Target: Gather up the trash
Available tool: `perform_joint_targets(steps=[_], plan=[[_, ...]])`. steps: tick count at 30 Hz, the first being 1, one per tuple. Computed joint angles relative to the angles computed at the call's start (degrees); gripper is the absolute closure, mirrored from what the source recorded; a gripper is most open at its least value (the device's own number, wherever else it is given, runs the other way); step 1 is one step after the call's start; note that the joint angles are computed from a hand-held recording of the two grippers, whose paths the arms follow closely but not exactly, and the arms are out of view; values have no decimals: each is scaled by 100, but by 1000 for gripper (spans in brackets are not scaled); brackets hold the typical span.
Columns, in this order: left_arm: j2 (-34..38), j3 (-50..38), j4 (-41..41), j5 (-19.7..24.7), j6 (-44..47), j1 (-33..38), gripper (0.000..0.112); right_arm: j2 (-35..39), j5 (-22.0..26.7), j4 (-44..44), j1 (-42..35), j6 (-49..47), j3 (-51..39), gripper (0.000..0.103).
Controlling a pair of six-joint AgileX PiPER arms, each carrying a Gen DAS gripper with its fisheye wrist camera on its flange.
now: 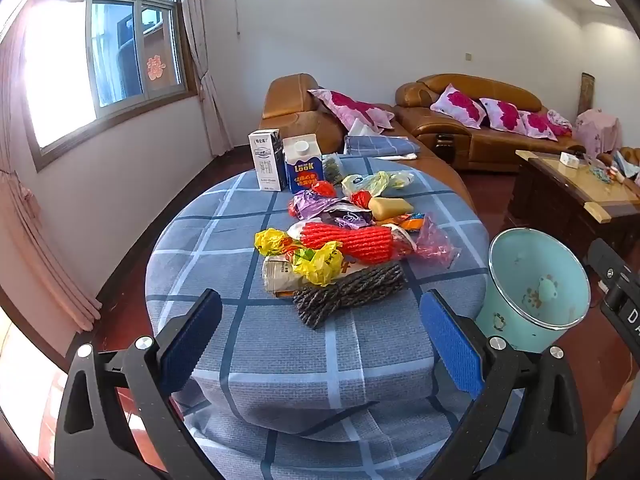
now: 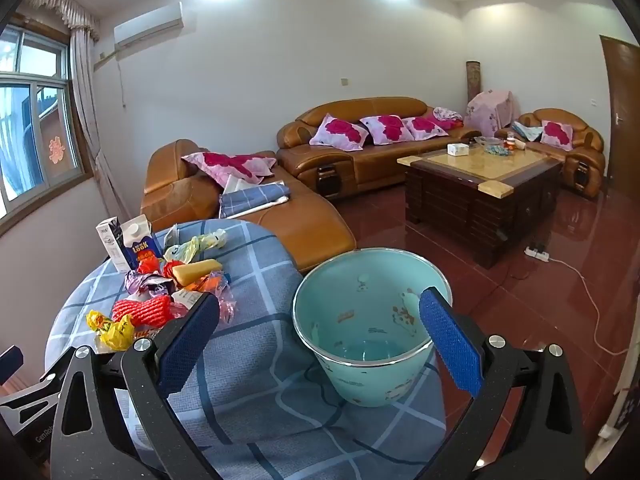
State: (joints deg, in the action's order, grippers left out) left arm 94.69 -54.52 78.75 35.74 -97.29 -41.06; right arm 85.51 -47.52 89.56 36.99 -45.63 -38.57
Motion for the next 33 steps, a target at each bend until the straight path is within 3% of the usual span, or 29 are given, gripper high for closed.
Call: perform_joint_targets(steps=[33], plan=[[-27, -35, -106, 8, 96, 15, 15, 86, -143, 135, 40, -56, -29, 5]])
